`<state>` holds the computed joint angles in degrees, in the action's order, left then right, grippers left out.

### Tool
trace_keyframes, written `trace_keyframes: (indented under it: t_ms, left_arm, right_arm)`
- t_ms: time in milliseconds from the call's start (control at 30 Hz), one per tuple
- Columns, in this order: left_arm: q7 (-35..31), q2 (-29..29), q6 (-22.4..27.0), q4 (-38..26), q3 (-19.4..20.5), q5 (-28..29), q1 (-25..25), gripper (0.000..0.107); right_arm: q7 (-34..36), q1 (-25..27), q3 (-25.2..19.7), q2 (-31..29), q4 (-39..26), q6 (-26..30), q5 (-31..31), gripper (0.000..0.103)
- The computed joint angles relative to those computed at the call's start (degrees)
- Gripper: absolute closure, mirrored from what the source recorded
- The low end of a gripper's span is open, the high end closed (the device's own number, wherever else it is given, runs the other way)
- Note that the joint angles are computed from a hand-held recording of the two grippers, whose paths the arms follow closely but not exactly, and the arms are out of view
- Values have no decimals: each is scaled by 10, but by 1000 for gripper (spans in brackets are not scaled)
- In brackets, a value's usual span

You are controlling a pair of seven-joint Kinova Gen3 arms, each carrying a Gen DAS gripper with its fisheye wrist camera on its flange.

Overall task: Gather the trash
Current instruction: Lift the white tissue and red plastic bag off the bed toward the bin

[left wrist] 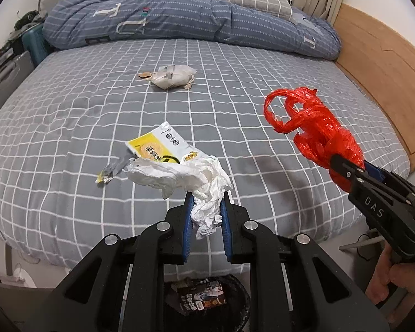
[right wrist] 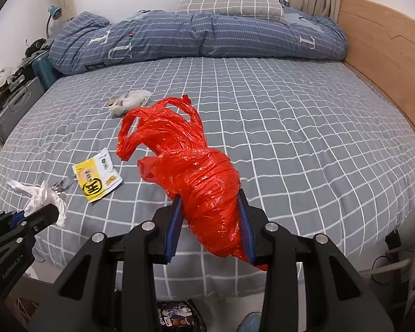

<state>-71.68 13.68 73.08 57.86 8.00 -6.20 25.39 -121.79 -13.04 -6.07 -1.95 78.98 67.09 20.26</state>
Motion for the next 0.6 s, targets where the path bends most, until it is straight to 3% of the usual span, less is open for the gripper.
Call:
trace_keyframes:
  t_ms: [600]
  left_arm:
    - [10, -99, -21, 113, 17, 16, -31, 90]
  right_arm:
    - [-82, -47, -66, -48, 37, 58, 52, 68]
